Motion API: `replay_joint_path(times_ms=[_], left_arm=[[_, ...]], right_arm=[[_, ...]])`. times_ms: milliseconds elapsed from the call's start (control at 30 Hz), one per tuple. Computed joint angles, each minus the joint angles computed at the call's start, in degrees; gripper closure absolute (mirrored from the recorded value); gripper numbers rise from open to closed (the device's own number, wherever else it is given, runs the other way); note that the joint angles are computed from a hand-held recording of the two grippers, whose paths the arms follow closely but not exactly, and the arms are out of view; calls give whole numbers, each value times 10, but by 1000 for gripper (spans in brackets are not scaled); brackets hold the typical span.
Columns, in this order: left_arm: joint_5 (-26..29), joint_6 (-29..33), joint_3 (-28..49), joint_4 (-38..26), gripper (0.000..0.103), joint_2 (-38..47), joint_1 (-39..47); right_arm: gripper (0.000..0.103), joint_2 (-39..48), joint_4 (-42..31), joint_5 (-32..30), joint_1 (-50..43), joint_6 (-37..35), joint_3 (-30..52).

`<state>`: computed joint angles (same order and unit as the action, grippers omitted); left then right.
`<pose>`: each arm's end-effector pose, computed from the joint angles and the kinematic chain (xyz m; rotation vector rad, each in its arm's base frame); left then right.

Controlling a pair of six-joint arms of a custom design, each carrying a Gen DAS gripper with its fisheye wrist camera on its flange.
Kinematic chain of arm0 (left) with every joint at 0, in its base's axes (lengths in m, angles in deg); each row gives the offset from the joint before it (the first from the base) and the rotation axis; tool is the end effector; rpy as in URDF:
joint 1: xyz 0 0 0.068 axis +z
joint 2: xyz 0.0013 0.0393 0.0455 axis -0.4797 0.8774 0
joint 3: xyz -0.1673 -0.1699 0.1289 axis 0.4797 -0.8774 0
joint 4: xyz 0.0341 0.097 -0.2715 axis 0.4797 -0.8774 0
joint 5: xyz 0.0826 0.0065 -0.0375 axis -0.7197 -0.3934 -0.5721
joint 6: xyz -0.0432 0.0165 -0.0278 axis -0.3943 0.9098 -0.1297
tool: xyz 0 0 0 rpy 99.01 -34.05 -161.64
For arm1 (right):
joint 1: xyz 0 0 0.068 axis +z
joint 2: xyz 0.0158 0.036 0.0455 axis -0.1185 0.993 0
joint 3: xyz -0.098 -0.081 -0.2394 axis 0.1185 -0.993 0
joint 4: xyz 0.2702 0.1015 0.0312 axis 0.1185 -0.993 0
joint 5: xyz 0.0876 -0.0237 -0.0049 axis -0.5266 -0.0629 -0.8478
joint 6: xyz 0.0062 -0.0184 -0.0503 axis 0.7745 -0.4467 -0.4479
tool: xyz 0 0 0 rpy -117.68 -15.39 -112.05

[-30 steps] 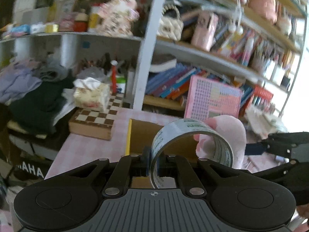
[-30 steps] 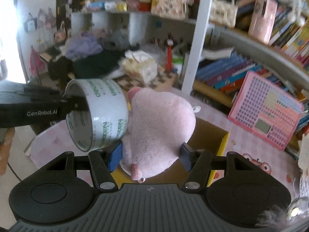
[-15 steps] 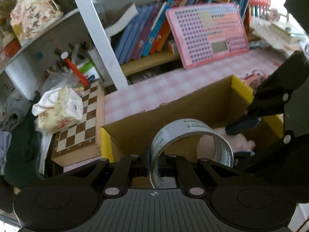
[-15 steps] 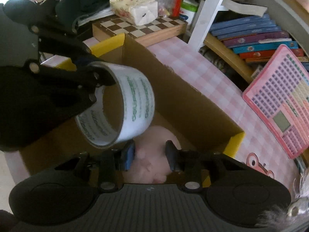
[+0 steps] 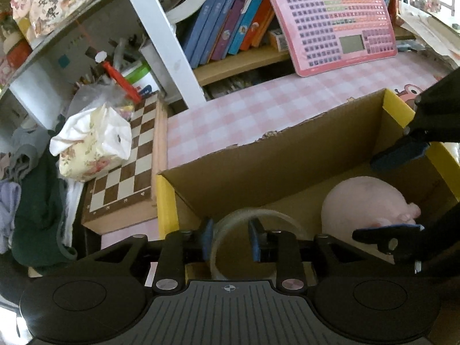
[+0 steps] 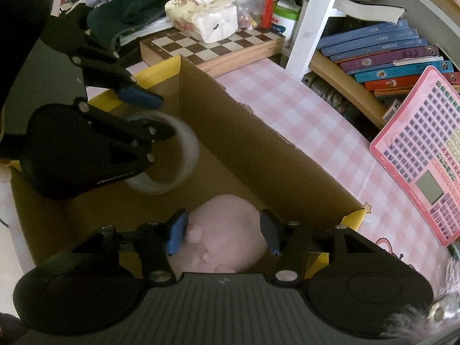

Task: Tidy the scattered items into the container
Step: 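Lower the tape roll and pig into the box and open both tools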

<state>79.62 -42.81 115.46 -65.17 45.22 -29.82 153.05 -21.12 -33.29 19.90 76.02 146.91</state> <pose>0.3025 -0.0054 0.2625 0.5840 2.3865 0.2251 0.3077 0.1554 0.2822 -0.8859 2.4544 0.1080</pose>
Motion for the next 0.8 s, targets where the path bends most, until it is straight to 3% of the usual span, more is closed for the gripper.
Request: replay_joint_path(times_ms=[167,333,400,633,800], left_arm=[[14,-2,5,0,66,-35,6],[67,2,2,-29,63,-96,33],[91,7,-5,-45,54,-130,47],[225,46,-22,-123,42,-247,131],[331,100,-22,-198,25,-304,247]], right_arm=[[48,-28,11,11,9,20,-8],[45,-87,21,21,24,43,-29],[45,-110,19,26,32,54,-37],[45,-199,-4,74,85,97,-68],[45,-271,-28,120,140,156,-93]])
